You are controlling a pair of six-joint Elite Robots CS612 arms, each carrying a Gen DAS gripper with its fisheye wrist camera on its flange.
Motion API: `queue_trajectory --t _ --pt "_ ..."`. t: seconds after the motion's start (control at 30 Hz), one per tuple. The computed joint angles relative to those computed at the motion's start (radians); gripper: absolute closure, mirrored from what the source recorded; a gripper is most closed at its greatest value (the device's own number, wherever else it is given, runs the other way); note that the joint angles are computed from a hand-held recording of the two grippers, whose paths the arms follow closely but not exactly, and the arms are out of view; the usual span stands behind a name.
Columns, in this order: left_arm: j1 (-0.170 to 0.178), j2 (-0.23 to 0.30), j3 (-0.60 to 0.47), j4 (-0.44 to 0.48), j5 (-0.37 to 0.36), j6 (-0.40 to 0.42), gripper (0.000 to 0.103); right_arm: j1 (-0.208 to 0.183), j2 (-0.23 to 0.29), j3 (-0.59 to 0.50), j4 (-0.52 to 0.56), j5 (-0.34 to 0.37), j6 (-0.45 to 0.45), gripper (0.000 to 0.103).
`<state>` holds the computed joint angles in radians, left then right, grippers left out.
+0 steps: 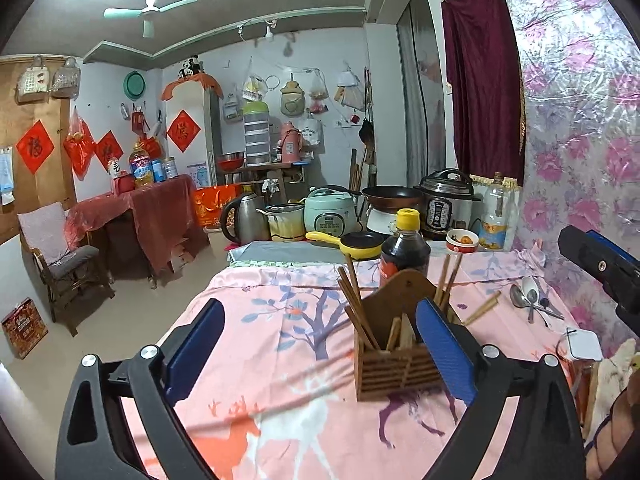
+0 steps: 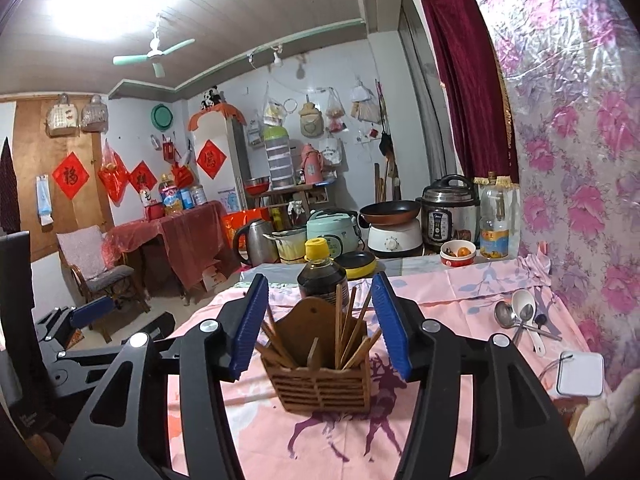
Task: Organize utensils
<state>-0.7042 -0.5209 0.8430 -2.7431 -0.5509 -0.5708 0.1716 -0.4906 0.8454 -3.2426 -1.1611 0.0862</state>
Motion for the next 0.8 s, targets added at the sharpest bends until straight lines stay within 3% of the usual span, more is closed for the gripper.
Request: queue_trajectory --t 0.53,0.8 --pt "-0.091 -0.120 0.234 -0.043 0.123 -0.119 0.006 -0.021 -0.174 0.389 -0.252 -0.003 0.054 0.039" --pt "-0.132 -0.152 0.308 -0.051 0.153 -0.168 0.006 -0.027 -0.222 0.516 -0.332 -0.009 0.049 0.023"
